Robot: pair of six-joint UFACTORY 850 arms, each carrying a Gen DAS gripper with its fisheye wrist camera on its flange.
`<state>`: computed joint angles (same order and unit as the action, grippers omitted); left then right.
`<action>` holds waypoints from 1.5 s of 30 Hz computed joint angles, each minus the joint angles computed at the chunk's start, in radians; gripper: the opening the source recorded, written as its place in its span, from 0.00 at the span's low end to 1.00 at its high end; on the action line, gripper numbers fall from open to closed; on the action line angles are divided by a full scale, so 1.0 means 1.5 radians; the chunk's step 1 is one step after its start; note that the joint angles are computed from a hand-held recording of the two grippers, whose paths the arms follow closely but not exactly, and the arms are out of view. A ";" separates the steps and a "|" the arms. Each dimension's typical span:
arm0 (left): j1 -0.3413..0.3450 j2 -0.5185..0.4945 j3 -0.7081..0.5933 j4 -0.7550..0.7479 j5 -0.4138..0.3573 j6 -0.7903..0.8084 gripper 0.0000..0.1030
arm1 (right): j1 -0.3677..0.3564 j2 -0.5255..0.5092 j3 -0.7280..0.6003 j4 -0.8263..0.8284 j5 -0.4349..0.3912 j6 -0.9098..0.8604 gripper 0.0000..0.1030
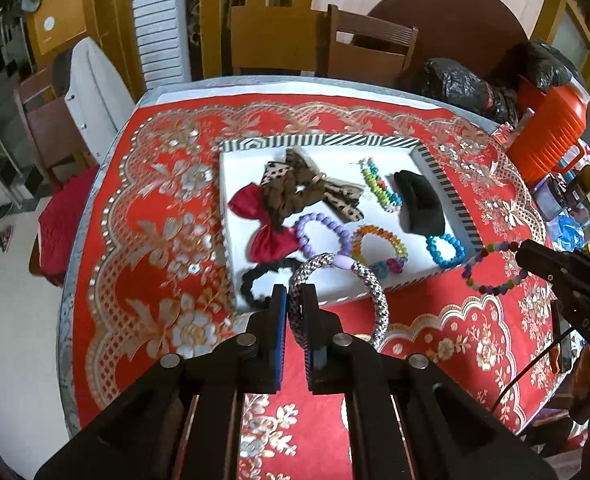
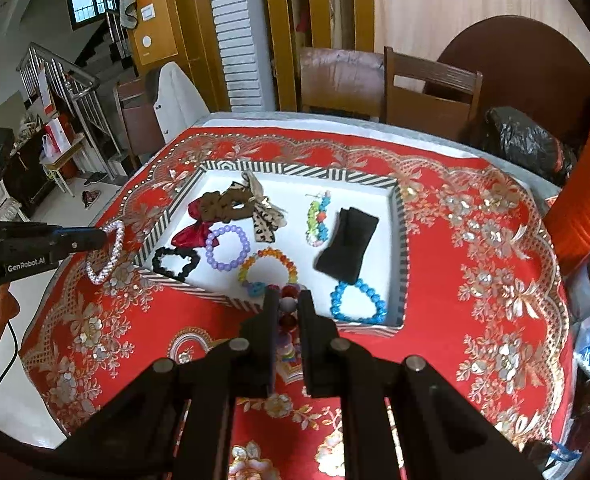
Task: Organize jewelry
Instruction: 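Lower both bracelets into the tray and open both tools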
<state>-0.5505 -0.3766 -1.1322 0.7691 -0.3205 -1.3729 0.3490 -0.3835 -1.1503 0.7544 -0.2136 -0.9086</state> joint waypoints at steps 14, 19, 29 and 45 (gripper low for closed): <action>0.015 -0.072 -0.091 -0.069 -0.018 0.105 0.00 | -0.002 -0.048 -0.077 -0.098 -0.022 0.084 0.09; 0.034 -0.101 -0.129 -0.144 -0.005 0.183 0.00 | 0.001 -0.078 -0.108 -0.114 -0.039 0.101 0.09; 0.065 -0.202 -0.275 -0.316 -0.034 0.380 0.00 | 0.012 -0.154 -0.175 -0.079 -0.097 0.088 0.09; 0.092 -0.453 -0.632 -0.471 -0.185 0.552 0.00 | -0.023 -0.252 -0.245 -0.118 -0.164 0.191 0.09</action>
